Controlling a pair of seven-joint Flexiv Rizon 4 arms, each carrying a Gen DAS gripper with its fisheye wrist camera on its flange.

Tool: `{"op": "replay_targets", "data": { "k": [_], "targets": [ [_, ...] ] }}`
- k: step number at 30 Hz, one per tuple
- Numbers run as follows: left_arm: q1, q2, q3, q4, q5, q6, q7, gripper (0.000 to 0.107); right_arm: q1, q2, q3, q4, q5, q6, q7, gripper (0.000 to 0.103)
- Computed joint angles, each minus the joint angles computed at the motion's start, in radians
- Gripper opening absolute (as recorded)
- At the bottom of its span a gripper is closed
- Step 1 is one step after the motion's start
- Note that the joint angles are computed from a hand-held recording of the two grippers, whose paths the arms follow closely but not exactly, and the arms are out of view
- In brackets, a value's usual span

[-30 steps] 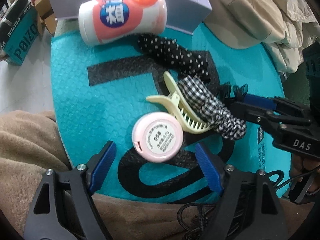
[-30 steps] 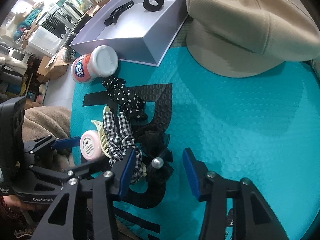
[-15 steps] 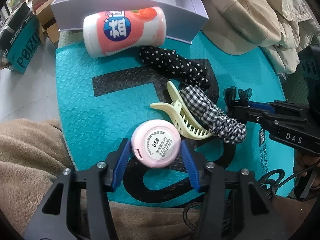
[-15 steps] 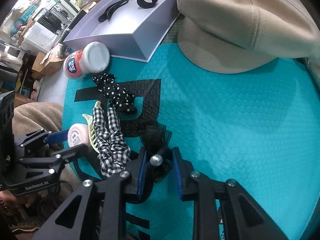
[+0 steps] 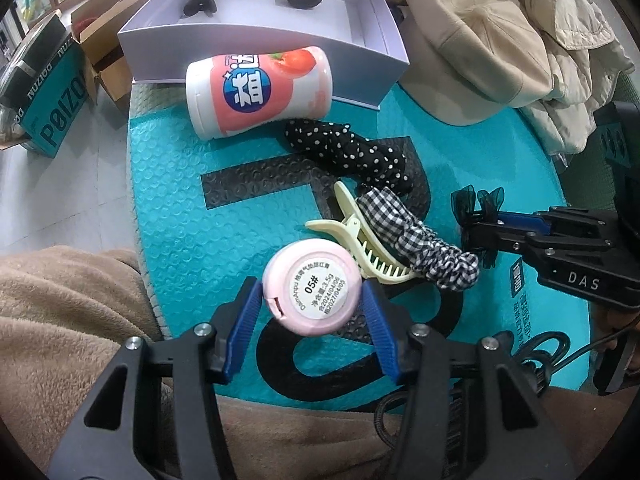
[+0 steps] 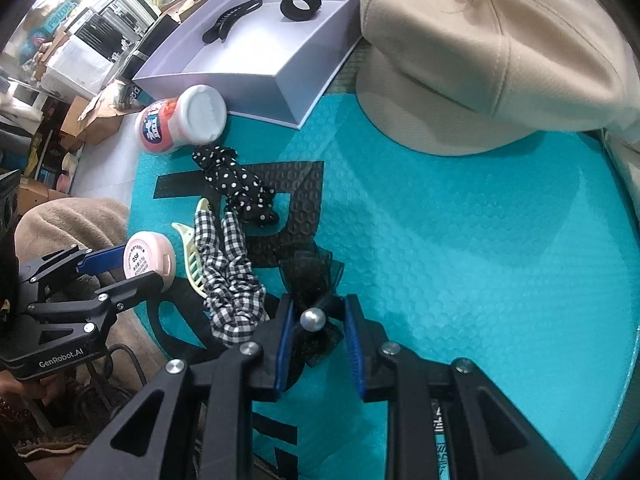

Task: Organize objects
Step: 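Grasp the black lace scrunchie with the right tool while the left tool lifts the compact, then carry the compact and lace scrunchie with both tools into the white box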

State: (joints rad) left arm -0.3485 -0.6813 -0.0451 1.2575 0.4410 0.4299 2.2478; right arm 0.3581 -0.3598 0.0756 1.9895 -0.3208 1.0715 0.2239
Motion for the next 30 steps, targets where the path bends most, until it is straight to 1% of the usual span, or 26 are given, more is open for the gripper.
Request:
{"op": "replay_targets", "data": {
  "k": [10, 16, 23, 30],
  "targets": [
    [-0.009, 0.028, -0.002, 0.001, 0.004, -0.040, 0.009, 0.050, -0.013, 0.034, 0.011, -0.023, -0.002, -0.054, -0.042, 0.024],
    [-0.007, 0.059, 0.002, 0.012, 0.010, -0.076, 0.006, 0.050, -0.024, 0.044, 0.021, -0.052, 0.005, -0.085, -0.097, 0.024],
    [-0.010, 0.101, 0.002, 0.021, 0.030, -0.143, 0.014, 0.050, -0.030, 0.055, 0.019, -0.100, -0.010, -0.147, -0.163, 0.024],
    [-0.007, 0.131, -0.009, 0.012, 0.030, -0.215, 0.049, 0.050, -0.041, 0.053, 0.010, -0.147, -0.029, -0.173, -0.225, 0.024]
  ]
}}
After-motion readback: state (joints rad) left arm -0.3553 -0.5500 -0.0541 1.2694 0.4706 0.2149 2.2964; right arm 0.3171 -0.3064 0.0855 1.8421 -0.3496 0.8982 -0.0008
